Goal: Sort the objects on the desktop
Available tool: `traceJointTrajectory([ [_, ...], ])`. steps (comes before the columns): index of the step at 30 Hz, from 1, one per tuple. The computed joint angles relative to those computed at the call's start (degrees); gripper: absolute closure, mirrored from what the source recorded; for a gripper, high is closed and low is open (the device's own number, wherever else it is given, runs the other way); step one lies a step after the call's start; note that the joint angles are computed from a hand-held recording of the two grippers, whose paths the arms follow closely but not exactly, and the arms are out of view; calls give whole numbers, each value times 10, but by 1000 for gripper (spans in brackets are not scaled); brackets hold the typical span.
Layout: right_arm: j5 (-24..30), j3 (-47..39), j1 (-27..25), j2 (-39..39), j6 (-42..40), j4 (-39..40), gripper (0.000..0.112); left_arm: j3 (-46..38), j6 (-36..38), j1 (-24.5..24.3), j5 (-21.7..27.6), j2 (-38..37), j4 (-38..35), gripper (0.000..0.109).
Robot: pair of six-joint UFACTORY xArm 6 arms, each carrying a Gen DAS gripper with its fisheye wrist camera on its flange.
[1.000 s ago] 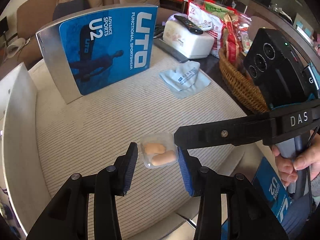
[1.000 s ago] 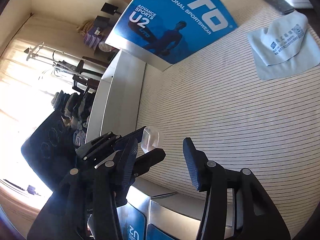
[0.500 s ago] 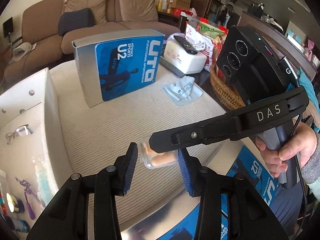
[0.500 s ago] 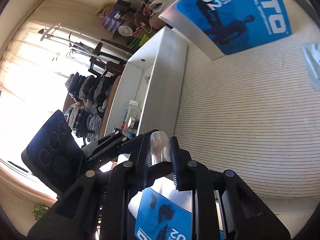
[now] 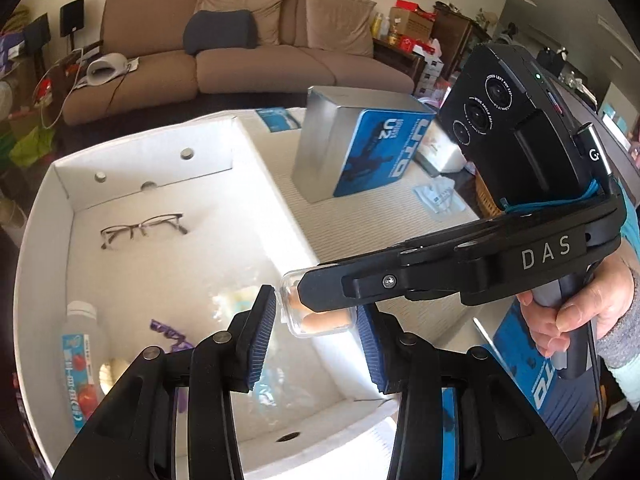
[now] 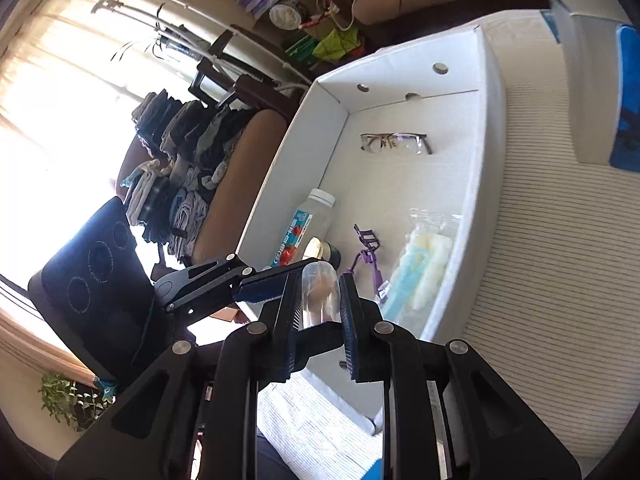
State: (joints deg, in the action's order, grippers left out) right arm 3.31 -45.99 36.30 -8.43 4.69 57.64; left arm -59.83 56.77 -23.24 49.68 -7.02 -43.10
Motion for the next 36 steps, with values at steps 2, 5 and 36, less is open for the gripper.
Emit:
traceJointTrajectory([
  [2, 18, -44, -10, 48, -44, 40, 94, -31, -1, 18, 18, 37, 8, 67],
  [5, 49, -92, -31, 103, -50, 36, 94, -78, -5, 34, 36, 92, 21, 67],
  [36, 246, -290, -114, 315, 200, -266, 95, -249, -71, 61, 116, 269, 197, 47],
])
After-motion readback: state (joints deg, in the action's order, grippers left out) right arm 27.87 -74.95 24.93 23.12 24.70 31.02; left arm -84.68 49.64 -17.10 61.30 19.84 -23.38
